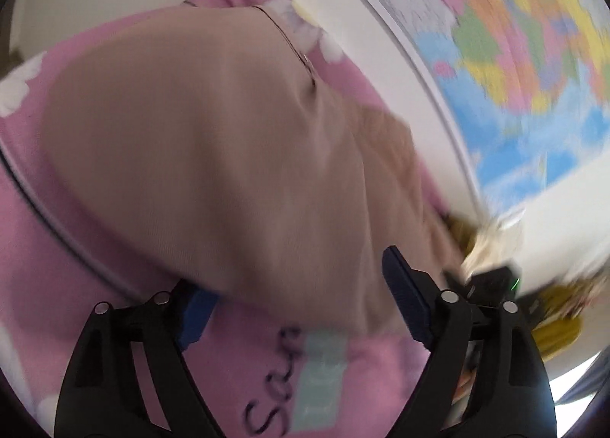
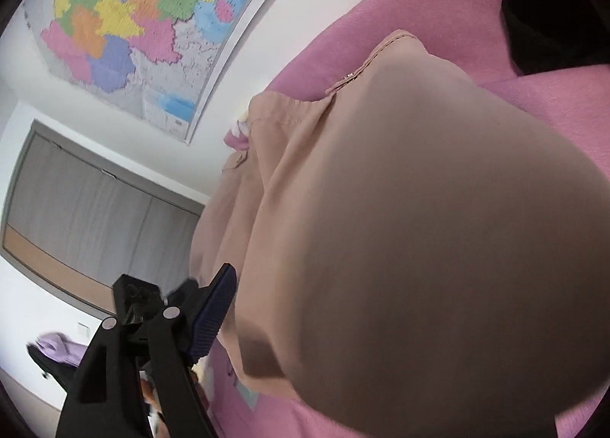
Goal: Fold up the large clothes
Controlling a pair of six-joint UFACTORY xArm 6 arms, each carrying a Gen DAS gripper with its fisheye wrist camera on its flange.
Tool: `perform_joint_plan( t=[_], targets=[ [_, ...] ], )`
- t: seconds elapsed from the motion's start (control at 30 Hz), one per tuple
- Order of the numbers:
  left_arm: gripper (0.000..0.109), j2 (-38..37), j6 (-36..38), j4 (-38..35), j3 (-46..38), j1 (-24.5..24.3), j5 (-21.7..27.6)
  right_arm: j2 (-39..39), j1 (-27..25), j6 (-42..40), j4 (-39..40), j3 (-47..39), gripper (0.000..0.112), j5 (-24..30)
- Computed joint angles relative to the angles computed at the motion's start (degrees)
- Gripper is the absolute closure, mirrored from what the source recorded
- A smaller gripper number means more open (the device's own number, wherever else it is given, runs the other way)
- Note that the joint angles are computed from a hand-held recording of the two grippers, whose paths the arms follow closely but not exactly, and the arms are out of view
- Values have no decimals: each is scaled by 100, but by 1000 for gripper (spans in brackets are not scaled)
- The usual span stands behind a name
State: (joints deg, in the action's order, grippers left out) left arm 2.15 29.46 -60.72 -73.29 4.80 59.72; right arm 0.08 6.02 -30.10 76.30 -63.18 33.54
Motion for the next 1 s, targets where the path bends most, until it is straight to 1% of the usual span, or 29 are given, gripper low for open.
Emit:
perform_joint_plan(
  t=[0.07, 0.1, 0.2, 0.27, 0.3, 0.37, 0.4, 0.43, 0.47, 0.5, 0.53, 0.57, 0.63, 0.73, 0.8, 0.9, 0.93, 0.97, 1.0],
  targets=[
    [23, 237, -132, -324, -216, 49, 5, 83, 22, 159, -58, -120, 35, -86],
    [25, 380, -298, -382, -361, 36, -166, 148, 27, 166, -40, -195, 35, -132],
    [25, 741, -584, -652, -737, 63, -263, 342, 84, 387, -94, -422, 33, -347],
    [25, 981, -724, -570, -1058, -1, -185, 487, 174, 585, -140, -577, 30, -668],
    [26, 1101, -845, -382, -1226, -93, -274, 581, 221, 621, -75, -676, 29, -837],
    [28, 1233, -973, -159, -1436, -224, -394, 762, 308, 932, -340, -876, 27, -1071],
    [38, 1294, -1044, -6, -1529, -281, -466, 866, 340, 1152, -596, -988, 27, -1140],
    [56, 1417, -1214, 310, -1707, -358, -515, 964, 363, 1321, -781, -1094, 27, -1188],
    [68, 1546, -1365, 565, -1877, -397, -515, 1085, 363, 1278, -727, -1247, 44, -1163],
    [80, 1655, -1411, 583, -1994, -383, -496, 1199, 336, 1167, -570, -1378, 62, -1055],
    [86, 1706, -1356, 488, -2024, -324, -443, 1320, 287, 1007, -425, -1528, 77, -863],
    [88, 1732, -1300, 384, -2053, -278, -421, 1387, 276, 915, -452, -1625, 86, -807],
    [94, 1716, -1083, 359, -2115, -249, -426, 1448, 359, 915, -993, -1825, 94, -969],
    [96, 1650, -790, 425, -2288, -253, -600, 1580, 451, 814, -1390, -2318, 98, -1106],
    [96, 1751, -822, 371, -2616, -200, -608, 1757, 499, 618, -1397, -2797, 99, -1182],
    [97, 1931, -809, 415, -3221, -151, -866, 2164, 570, 554, -1480, -3696, 100, -1248],
    [97, 1958, -696, 367, -3379, -143, -1002, 2287, 611, 452, -1471, -3958, 100, -1311],
    [97, 1967, -575, 324, -3471, -130, -1120, 2424, 685, 172, -1403, -4232, 100, -1450],
    [97, 1950, -316, 184, -3493, -110, -1284, 2527, 739, -10, -1346, -4404, 100, -1532]
  ],
)
